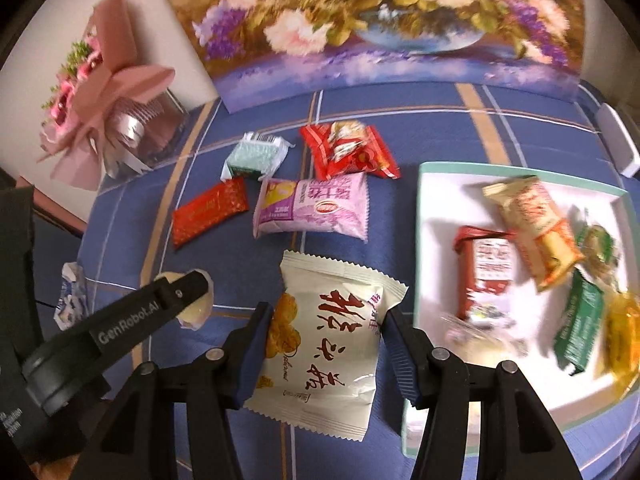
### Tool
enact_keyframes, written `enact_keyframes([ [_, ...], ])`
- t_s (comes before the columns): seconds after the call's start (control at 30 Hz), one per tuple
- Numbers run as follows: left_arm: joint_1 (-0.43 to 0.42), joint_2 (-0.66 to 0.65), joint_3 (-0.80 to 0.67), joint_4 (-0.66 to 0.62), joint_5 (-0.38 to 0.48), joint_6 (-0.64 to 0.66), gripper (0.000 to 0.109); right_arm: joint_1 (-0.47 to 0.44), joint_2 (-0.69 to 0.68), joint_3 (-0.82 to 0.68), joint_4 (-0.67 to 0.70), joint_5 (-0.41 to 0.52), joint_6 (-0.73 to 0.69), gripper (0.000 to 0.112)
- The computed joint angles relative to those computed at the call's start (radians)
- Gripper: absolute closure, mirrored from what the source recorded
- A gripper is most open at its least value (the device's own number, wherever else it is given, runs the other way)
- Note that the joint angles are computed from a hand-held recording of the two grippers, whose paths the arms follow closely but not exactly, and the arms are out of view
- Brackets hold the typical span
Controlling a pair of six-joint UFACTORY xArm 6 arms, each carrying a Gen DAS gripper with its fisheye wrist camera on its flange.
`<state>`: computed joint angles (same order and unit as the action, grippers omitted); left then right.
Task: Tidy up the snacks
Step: 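Carry the bun and white bag toward the tray with both tools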
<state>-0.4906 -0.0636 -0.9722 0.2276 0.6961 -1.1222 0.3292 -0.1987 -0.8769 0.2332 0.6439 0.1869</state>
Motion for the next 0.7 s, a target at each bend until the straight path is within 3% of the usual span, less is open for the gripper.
enact_keyframes([
  [0.43,-0.118,-0.003,-0.076,0.127,0.066,-0.091,0.066,-0.124,-0.122,0.073,0.035,0.026,-0.035,0.054],
  [0.7,-0.203,0.105,-0.175,0.121,0.068,-0.065,0.066,-0.259,-0.130,0.085,0.025,0.052,-0.038,0.054],
])
